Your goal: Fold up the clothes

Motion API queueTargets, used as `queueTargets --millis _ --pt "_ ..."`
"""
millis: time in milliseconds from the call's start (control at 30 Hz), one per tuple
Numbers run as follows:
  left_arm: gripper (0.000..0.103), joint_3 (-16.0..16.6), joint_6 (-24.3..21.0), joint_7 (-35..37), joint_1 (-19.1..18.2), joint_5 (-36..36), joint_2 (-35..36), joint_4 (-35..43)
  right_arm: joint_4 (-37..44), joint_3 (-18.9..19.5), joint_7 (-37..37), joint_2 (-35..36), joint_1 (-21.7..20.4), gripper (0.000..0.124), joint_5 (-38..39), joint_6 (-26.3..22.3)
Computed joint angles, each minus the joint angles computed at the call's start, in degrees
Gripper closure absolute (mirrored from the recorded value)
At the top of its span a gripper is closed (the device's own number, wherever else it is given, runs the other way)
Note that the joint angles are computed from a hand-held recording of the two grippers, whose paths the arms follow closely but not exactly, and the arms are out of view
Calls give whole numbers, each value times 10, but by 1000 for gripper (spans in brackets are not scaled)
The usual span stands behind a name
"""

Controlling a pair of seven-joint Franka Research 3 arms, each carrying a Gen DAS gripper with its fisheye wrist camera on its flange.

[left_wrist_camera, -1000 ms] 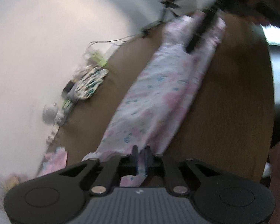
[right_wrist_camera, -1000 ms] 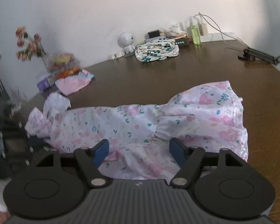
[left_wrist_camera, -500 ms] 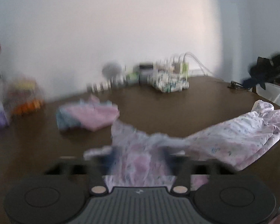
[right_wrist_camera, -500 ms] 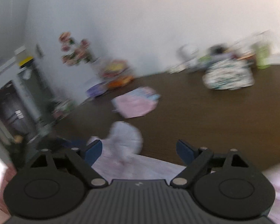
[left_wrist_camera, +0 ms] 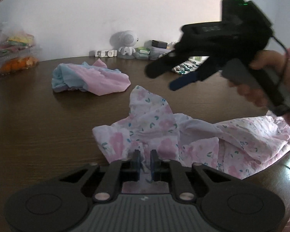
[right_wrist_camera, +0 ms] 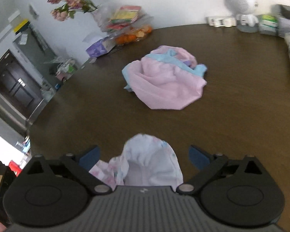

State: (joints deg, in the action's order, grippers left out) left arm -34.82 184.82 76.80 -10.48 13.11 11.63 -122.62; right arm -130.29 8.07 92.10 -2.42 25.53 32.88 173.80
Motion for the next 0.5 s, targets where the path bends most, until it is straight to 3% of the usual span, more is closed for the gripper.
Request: queueTargets --millis 33,133,200,233,267,300,333,400,500 --pt "94 -36 5 10 35 -7 5 -3 11 -3 -10 10 -1 23 2 -11" --pt "92 -99 16 13 98 0 22 -3 37 -4 -21 37 -9 23 -2 -34" --pt "77 -167 30 10 166 19 44 -6 48 1 -49 50 -14 24 31 -37" --pt "56 -200 47 -1 200 39 57 -11 52 5 -65 55 -17 24 50 -37" --pt "28 -212 73 -5 214 43 60 -19 55 8 -80 58 -20 24 67 -38" --pt "13 -205 105 -1 208 24 51 -31 57 11 -95 59 -22 24 81 -40" --pt "0 -178 139 -22 188 29 39 -39 59 11 -102 61 -23 24 87 -43" --pt "0 -139 186 -28 153 4 18 -53 60 10 -100 64 -23 24 82 -45" --pt "0 -151 196 -95 183 55 12 -57 66 14 -117 70 -27 27 98 -49"
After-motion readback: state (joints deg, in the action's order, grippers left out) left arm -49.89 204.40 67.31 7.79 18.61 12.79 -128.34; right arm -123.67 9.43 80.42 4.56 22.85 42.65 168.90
